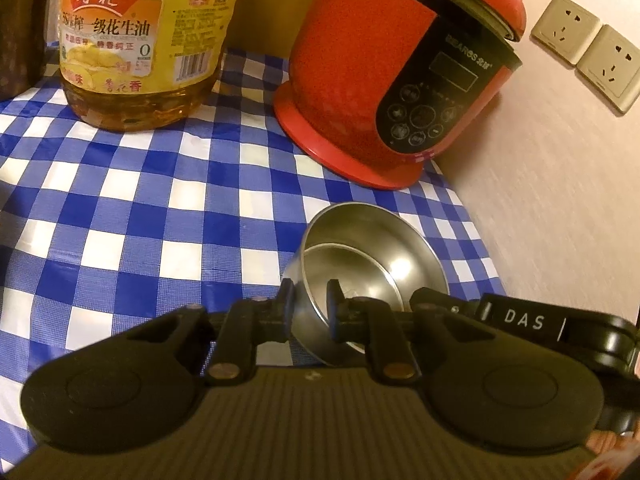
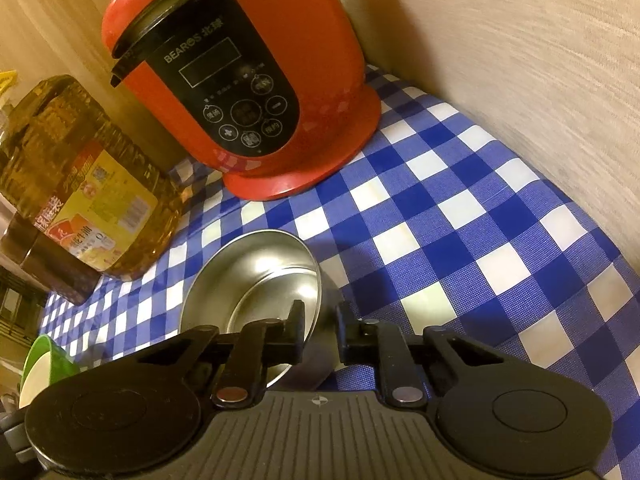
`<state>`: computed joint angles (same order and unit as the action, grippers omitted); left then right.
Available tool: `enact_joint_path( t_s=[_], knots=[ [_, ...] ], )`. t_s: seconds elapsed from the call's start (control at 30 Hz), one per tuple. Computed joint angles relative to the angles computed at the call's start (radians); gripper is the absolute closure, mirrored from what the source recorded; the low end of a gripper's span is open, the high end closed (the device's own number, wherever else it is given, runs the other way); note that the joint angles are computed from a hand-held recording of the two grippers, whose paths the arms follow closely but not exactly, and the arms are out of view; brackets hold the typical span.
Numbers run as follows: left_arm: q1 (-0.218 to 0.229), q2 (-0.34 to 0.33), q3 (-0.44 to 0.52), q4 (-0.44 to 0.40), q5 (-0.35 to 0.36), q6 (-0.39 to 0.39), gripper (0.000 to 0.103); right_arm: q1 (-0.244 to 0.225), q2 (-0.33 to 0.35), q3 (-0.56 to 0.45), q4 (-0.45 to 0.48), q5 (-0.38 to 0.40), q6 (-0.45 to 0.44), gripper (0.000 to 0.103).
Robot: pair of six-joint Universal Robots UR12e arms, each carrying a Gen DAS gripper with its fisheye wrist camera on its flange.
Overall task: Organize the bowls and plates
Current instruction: 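Lift the steel cup with both grippers and carry it toward the green bowl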
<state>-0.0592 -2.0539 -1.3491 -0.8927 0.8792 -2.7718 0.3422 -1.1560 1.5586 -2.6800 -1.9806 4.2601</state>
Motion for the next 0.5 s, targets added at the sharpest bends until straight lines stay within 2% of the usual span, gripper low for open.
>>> enact_joint_path(
  t_s=[0.27,0.5],
  knots=[
    [0.023,0.028,-0.032,0.028,0.011,-0.002,0.090,0.009,0.004,-0.015,-0.027,0.016,-0.038,0.090],
    [0.077,0.073,-0.071,0.058,0.039,-0.026,0.090,0.032,0.039,-0.075,-0.040,0.079,-0.107,0.091]
  ],
)
